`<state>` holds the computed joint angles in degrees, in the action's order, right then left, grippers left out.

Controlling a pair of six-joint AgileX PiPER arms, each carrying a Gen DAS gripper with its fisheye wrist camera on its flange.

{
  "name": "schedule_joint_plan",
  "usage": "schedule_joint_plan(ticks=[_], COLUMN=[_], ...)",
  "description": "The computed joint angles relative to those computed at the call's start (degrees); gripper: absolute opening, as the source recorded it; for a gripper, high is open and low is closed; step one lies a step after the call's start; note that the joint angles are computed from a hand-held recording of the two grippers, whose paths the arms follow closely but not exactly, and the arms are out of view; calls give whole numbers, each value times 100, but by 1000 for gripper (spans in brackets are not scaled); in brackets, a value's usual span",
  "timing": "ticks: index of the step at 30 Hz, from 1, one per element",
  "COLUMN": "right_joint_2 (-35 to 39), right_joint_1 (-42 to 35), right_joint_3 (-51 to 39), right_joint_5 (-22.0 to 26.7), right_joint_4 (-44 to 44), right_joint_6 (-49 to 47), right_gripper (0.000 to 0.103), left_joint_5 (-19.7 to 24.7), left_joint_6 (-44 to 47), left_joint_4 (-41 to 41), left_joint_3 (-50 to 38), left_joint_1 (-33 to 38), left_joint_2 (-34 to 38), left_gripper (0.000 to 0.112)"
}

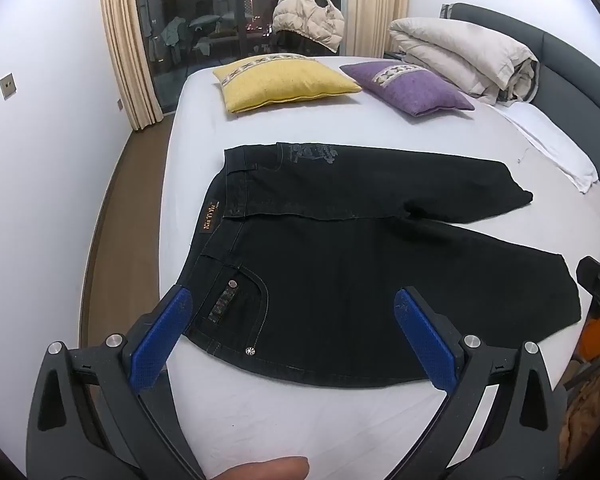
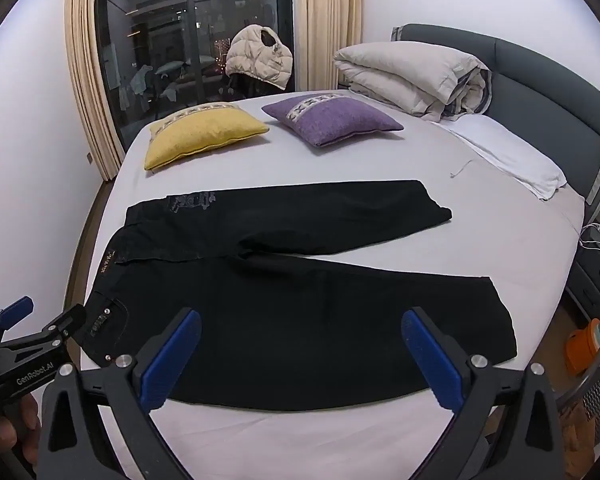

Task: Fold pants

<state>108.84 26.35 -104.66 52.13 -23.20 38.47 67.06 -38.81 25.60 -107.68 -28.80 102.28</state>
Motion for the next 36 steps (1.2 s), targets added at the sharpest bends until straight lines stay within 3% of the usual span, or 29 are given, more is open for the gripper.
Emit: schedule_joint_plan(ticks=[12,36], right_joint_2=[181,216], right_joint_1=[50,93], right_joint_3=[-202,-138], right_joint_5=[261,309], right_joint_4=[-5,49], right_joint_6=[6,21], right_gripper=[103,103], left_joint_5=[-100,-307], left_joint_6=[-53,-151], left_joint_4=[34,80], left_joint_3=[138,503], left_joint_1=[12,31], left_joint_2=[-21,-123], left_gripper=[103,103])
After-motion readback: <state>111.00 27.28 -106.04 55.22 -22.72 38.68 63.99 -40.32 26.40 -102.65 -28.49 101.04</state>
